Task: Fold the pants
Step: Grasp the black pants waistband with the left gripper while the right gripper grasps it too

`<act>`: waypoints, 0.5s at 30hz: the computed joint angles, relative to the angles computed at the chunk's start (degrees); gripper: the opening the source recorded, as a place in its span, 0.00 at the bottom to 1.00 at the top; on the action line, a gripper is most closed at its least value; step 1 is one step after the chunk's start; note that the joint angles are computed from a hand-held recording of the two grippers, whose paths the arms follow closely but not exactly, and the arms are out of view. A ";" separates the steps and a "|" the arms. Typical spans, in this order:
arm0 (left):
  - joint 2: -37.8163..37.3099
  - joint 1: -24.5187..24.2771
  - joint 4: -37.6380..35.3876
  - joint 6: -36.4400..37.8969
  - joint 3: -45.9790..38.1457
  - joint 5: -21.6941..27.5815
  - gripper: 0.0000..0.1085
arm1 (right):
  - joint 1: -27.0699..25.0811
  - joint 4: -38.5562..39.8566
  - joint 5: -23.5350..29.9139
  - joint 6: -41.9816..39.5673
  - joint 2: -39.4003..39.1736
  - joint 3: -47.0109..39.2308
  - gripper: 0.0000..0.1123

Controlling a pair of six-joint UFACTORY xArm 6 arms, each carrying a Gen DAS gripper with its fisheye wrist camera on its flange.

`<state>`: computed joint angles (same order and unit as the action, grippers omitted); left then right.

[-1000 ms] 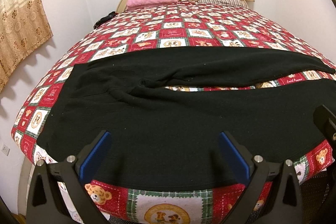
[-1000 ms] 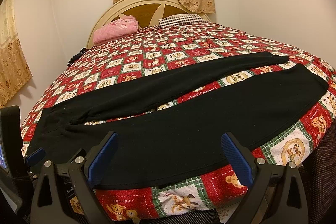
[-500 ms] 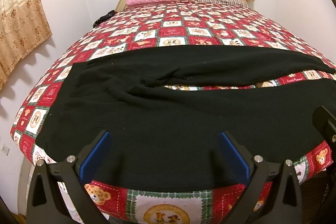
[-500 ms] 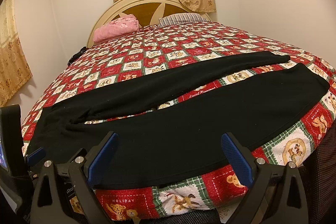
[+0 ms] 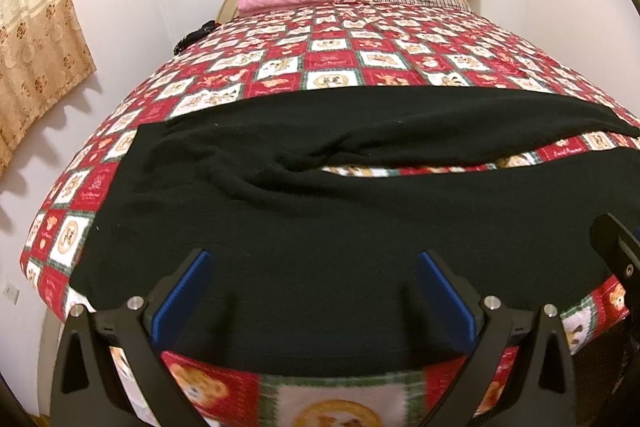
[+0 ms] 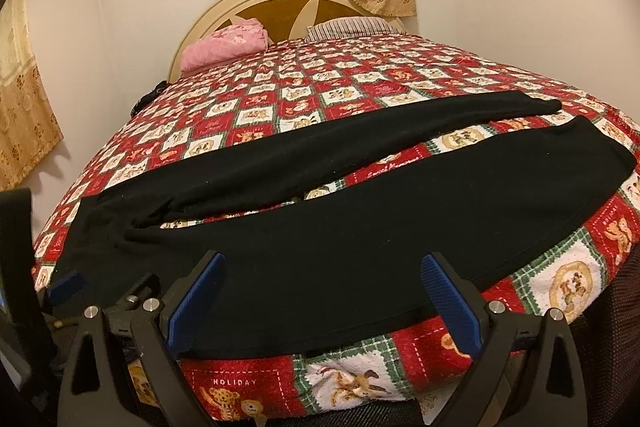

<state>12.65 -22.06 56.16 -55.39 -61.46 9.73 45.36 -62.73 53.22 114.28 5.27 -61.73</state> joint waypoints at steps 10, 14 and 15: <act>5.98 11.11 -27.55 32.29 -9.66 0.03 0.95 | -8.26 2.01 -9.78 -13.46 2.45 -3.39 0.88; 15.87 14.74 -33.59 38.66 -24.77 6.27 0.95 | -10.30 1.85 -11.17 -18.48 5.40 -8.25 0.88; 18.01 15.01 -38.03 42.21 -27.85 7.97 0.90 | -10.74 2.42 -11.68 -19.67 6.10 -9.31 0.88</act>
